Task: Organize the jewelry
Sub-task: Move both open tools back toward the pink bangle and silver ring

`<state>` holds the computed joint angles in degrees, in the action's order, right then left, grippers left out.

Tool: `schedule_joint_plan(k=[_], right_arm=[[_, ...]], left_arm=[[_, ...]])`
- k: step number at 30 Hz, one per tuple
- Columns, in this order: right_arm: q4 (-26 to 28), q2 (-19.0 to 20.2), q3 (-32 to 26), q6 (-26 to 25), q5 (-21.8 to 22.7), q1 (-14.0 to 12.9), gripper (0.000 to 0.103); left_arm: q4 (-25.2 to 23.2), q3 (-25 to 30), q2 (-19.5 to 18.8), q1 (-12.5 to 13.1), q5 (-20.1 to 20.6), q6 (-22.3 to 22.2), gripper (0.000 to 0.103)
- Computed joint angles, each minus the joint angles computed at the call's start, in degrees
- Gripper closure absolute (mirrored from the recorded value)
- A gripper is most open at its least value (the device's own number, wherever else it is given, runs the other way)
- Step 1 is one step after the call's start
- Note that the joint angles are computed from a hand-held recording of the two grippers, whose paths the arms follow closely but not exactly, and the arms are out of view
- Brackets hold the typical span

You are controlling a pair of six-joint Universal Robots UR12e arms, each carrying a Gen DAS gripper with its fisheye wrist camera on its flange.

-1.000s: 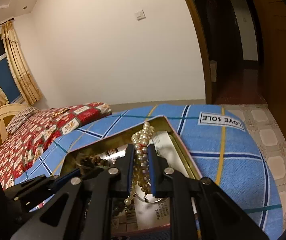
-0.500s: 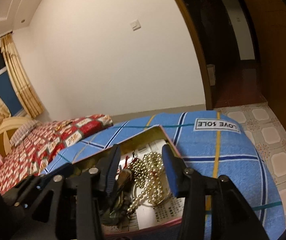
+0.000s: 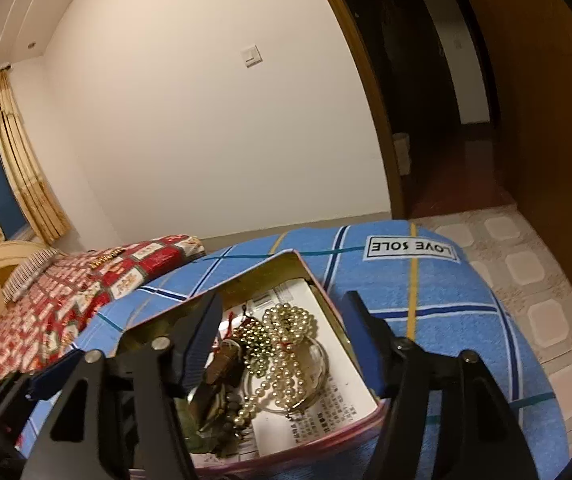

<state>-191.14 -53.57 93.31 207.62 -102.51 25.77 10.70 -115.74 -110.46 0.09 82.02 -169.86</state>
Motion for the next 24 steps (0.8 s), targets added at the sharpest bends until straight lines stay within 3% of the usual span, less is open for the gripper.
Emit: schedule_joint_plan(k=[9, 12, 16, 24], right_arm=[[2.02, 0.21, -0.39, -2.58, -3.90, 1.43, 0.036], [0.48, 0.04, 0.13, -3.87, -6.31, 2.30, 0.036], [-0.20, -0.23, 0.69, -5.82, -8.78, 3.54, 0.036], [-0.92, -0.30, 0.94, -9.03, -8.02, 5.02, 0.036]], left_arm=[[1.13, -2.66, 1.40, 1.68, 0.71, -1.28, 0.027], [3.76, -4.07, 1.56, 2.35, 2.38, -1.10, 0.027], [3.13, -5.43, 2.23, 4.18, 2.33, -2.73, 0.027], [2.59, -8.51, 3.87, 8.31, 5.88, -2.72, 0.027]])
